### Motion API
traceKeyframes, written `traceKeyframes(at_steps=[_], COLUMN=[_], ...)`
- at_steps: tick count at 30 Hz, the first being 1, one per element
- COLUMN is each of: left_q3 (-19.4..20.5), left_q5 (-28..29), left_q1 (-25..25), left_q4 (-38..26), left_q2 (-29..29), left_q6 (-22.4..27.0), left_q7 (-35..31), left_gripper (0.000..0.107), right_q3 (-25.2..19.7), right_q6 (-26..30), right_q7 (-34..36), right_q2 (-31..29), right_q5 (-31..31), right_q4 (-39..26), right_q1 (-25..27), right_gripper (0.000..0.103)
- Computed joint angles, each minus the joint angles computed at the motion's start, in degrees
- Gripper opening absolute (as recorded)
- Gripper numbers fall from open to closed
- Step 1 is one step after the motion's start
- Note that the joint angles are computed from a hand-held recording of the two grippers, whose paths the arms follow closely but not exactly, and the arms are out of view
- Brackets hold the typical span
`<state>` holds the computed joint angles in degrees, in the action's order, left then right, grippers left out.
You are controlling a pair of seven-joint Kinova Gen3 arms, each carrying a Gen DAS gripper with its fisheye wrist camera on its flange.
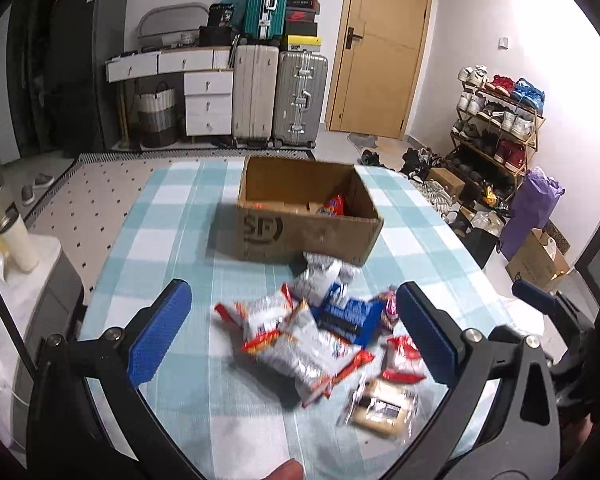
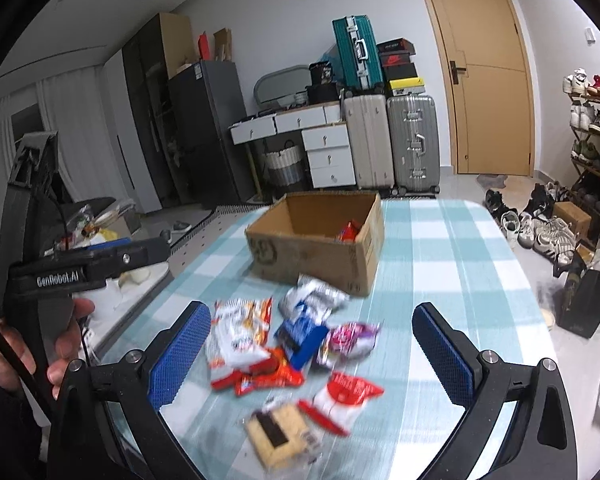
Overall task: Organize snacks
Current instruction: 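Withdraw both tools from the box back toward the snack pile, then lower the right gripper onto the clear cracker pack and close it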
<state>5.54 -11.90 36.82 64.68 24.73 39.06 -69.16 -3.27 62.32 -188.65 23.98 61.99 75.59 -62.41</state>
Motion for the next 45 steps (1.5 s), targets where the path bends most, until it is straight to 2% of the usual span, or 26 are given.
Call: traceKeyframes(at_steps=[5,11,18,21,31,42,44,45], left_q3=[0.0,1.3,3.3,2.8,3.0,2.6,2.6,2.6], left_q5=[0.1,3.0,6.2,6.8,9.0,9.6,9.7,9.7], left_q1=[-0.3,-2.1,-3.8,-3.9,-4.8,-5.1,-5.2,-5.2], left_q4=[3.4,8.2,9.3,10.2,9.8,10.2,10.3,10.2], left_q2=[-0.3,-0.7,0.9,0.9,1.9,2.3,2.5,2.6], left_q6=[-1.5,-4.8,-4.0,-5.1,-4.4,-4.1,-4.1,-3.9], left_q7=[0.4,-0.3,-4.2,-4.5,-6.4,-6.5,-6.5,-6.4], left_gripper=[0.102,0.102,0.102,0.102,0.102,0.102,0.102,0.102], right_q3=[-0.6,-0.8,0.2,0.5,1.9,2.8,3.0,3.0], right_q6=[-0.9,-3.8,-7.5,-10.1,-16.8,-17.8,-17.8,-17.7], right_q7=[-1.3,-1.5,-1.0,-1.2,1.8,11.7,13.3,14.4], right_q2=[1.1,2.5,4.1,4.4,5.3,8.4,9.0,9.3], right_q5=[-0.9,-3.2,-7.1,-8.8,-13.5,-21.0,-22.5,-23.4], right_q4=[1.5,2.7,3.2,4.1,5.7,1.8,1.1,0.5], right_q1=[-1.0,-1.0,-0.5,0.2,2.0,3.6,3.9,4.2], right_gripper=[0.103,0.102,0.102,0.102,0.102,0.102,0.100,0.096])
